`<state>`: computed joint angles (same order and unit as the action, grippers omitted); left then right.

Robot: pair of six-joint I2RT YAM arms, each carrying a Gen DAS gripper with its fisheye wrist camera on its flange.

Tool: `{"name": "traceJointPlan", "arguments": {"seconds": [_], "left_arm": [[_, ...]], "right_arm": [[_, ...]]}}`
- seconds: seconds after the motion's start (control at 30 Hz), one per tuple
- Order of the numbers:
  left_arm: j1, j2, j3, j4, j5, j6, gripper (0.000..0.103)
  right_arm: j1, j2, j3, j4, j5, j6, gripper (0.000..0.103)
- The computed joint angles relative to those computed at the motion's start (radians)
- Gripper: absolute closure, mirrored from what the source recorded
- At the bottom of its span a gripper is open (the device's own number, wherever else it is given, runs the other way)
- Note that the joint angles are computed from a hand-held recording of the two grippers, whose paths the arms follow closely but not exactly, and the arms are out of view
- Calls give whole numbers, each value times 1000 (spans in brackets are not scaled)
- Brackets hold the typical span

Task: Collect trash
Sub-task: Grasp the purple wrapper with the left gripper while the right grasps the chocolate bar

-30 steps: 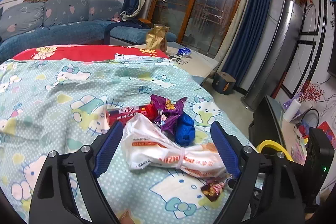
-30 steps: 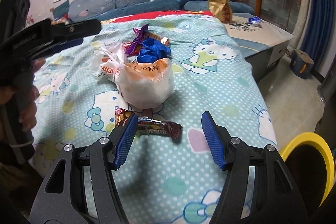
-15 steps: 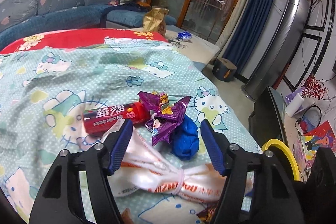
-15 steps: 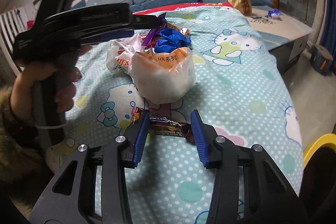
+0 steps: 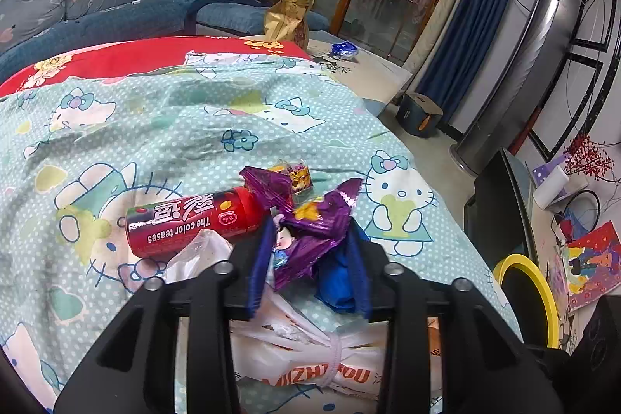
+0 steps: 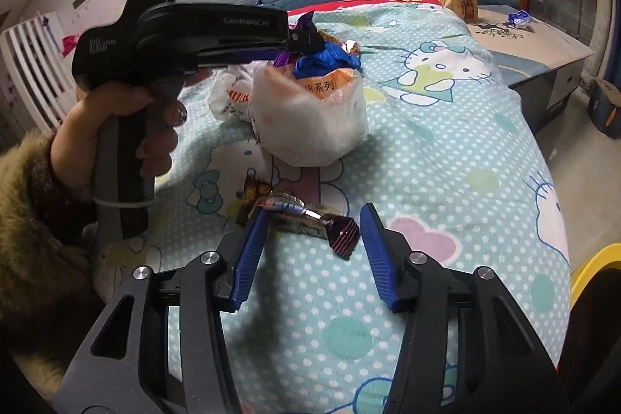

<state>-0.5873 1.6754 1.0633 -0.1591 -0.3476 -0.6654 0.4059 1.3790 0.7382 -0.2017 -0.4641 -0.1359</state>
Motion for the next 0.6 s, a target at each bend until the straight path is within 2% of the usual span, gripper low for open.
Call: {"name": "traceJointPlan", "arguments": {"seconds": [0.07, 0.13, 0.17, 0.4, 0.6], "left_arm": [[-1, -3, -3, -1, -1, -1, 74], [-2, -5, -4, -2, -1, -2, 75], [-2, -7, -6, 0, 0, -1, 75], [-27, -21, -27, 6, -33, 12, 77], [-44, -67, -72, 25, -51, -5, 78]], "right_arm": [[12, -10, -10, 2, 12, -5, 77], [9, -16, -17, 3, -4, 4, 87], [9, -21, -21, 5, -3, 8, 88], [27, -109, -86, 9, 13, 31, 90], [41, -191, -129, -46, 1, 34, 91]]}}
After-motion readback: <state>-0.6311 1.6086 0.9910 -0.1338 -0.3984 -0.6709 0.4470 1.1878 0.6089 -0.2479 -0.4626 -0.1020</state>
